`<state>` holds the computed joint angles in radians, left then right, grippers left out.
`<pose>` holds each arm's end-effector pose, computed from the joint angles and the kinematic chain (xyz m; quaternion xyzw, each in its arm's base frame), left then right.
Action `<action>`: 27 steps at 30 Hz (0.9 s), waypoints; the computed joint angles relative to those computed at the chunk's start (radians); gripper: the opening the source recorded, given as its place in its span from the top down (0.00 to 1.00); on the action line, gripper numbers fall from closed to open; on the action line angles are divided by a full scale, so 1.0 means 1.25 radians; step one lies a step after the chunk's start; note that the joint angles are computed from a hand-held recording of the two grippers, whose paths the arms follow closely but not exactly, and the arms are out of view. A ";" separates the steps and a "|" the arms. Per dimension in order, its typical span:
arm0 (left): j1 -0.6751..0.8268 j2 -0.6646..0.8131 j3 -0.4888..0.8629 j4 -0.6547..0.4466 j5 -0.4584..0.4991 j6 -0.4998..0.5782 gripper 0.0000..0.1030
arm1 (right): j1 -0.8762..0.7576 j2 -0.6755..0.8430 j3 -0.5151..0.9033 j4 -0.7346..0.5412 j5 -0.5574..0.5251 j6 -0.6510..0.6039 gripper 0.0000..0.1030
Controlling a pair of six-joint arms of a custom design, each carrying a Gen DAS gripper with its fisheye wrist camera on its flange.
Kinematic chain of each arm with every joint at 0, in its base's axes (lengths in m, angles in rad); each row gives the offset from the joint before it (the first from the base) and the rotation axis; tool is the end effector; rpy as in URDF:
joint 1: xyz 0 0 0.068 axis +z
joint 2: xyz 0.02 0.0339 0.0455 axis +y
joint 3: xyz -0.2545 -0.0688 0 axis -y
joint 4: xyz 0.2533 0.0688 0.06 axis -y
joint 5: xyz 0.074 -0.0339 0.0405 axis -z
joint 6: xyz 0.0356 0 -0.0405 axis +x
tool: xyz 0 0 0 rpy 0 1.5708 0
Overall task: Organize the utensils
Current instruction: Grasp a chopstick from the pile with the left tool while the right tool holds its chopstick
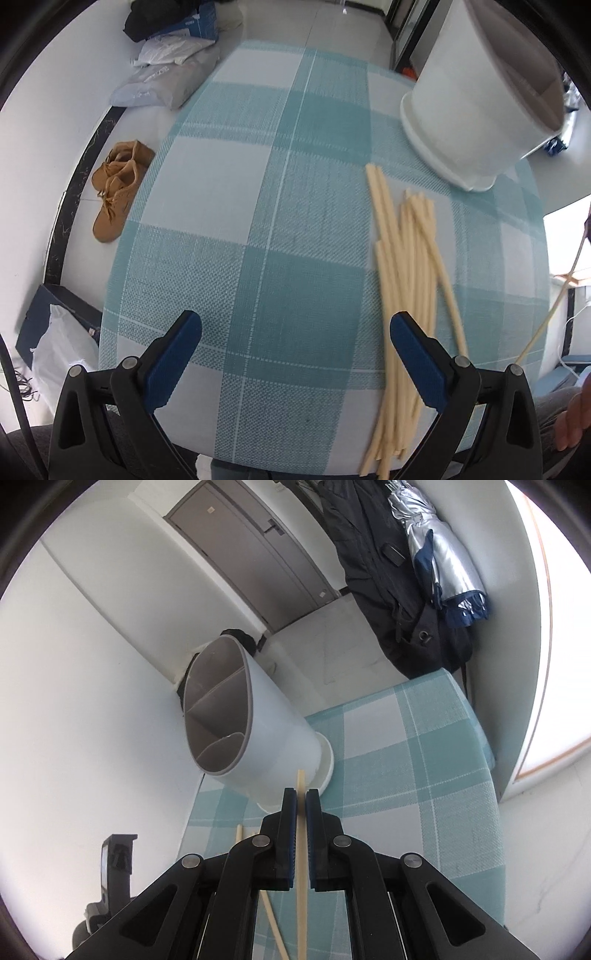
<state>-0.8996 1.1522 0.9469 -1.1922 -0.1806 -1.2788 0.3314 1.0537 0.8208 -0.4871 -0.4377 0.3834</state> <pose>0.1266 -0.1492 0.2457 -0.1947 0.9729 -0.0348 0.1195 0.2167 0.0905 0.2646 -0.0665 0.8912 0.3262 0.3082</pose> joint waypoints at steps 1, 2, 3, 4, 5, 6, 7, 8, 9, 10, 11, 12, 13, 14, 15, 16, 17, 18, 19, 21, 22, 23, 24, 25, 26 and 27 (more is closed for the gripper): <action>0.000 -0.005 0.000 0.002 -0.003 0.002 0.03 | 0.002 -0.004 -0.001 0.001 0.001 -0.001 0.96; -0.003 -0.006 -0.001 0.006 -0.001 0.004 0.03 | 0.004 -0.008 -0.001 0.002 0.000 -0.003 0.96; -0.007 -0.004 -0.006 0.013 0.005 0.006 0.03 | 0.004 -0.006 -0.003 0.008 0.001 -0.007 0.96; -0.010 0.012 -0.004 0.028 0.007 0.003 0.03 | 0.007 -0.009 -0.003 0.008 0.002 -0.010 0.96; 0.000 0.016 -0.010 0.043 0.017 0.017 0.03 | 0.008 -0.013 -0.003 0.007 0.004 -0.012 0.96; 0.000 0.028 -0.003 0.045 0.022 0.022 0.03 | 0.009 -0.015 -0.002 0.005 0.004 -0.012 0.96; -0.002 0.042 0.005 0.036 0.020 0.028 0.03 | 0.011 -0.018 -0.002 0.005 0.004 -0.013 0.96; 0.001 0.062 0.013 0.026 0.019 0.034 0.03 | 0.011 -0.020 -0.003 0.004 0.005 -0.013 0.96; 0.000 0.057 0.008 0.027 0.018 0.030 0.03 | 0.011 -0.021 -0.003 0.003 0.005 -0.014 0.96; 0.007 0.052 0.007 0.023 0.021 0.029 0.03 | 0.011 -0.023 -0.003 0.003 0.006 -0.016 0.96; 0.011 0.046 0.006 0.017 0.023 0.028 0.03 | 0.010 -0.025 -0.004 0.003 0.007 -0.017 0.96; 0.011 0.045 0.010 0.009 0.022 0.024 0.03 | 0.008 -0.025 -0.004 0.003 0.006 -0.018 0.96; 0.011 0.044 0.010 0.006 0.022 0.020 0.03 | 0.007 -0.025 -0.004 0.002 0.004 -0.019 0.96; 0.021 0.039 0.003 0.010 0.025 0.032 0.03 | 0.006 -0.025 -0.004 0.000 0.003 -0.020 0.96; 0.022 0.043 0.004 0.009 0.024 0.035 0.03 | 0.005 -0.026 -0.005 -0.001 0.005 -0.019 0.96; 0.026 0.044 0.003 0.010 0.022 0.037 0.03 | 0.003 -0.026 -0.005 -0.002 0.004 -0.018 0.96; 0.026 0.046 0.003 0.011 0.022 0.035 0.03 | 0.002 -0.025 -0.004 -0.003 0.002 -0.016 0.96; 0.025 0.048 0.005 0.011 0.021 0.035 0.03 | 0.001 -0.025 -0.003 -0.004 0.003 -0.015 0.96; 0.045 0.040 -0.010 0.020 0.023 0.058 0.03 | 0.001 -0.024 -0.002 -0.005 0.003 -0.014 0.96; 0.039 0.037 -0.013 0.020 0.019 0.049 0.03 | 0.002 -0.024 -0.001 -0.005 0.005 -0.013 0.96; 0.040 0.037 -0.014 0.021 0.019 0.049 0.03 | 0.003 -0.025 0.000 -0.005 0.006 -0.012 0.96; 0.031 0.043 -0.008 0.018 0.017 0.041 0.03 | 0.004 -0.026 0.000 -0.005 0.007 -0.012 0.96; 0.030 0.043 -0.008 0.016 0.015 0.039 0.03 | 0.005 -0.027 0.000 -0.005 0.008 -0.014 0.96; 0.030 0.045 -0.009 0.010 0.010 0.034 0.03 | 0.005 -0.028 -0.001 -0.005 0.010 -0.015 0.96; 0.028 0.055 -0.005 0.000 0.010 0.031 0.03 | 0.006 -0.029 -0.001 -0.005 0.012 -0.016 0.96; 0.021 0.069 0.002 -0.009 0.003 0.034 0.03 | 0.007 -0.030 -0.001 -0.005 0.012 -0.016 0.96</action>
<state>-0.8739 1.2389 0.9494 -1.2040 -0.1770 -1.2360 0.3395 1.0168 0.8192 -0.4939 -0.4226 0.3631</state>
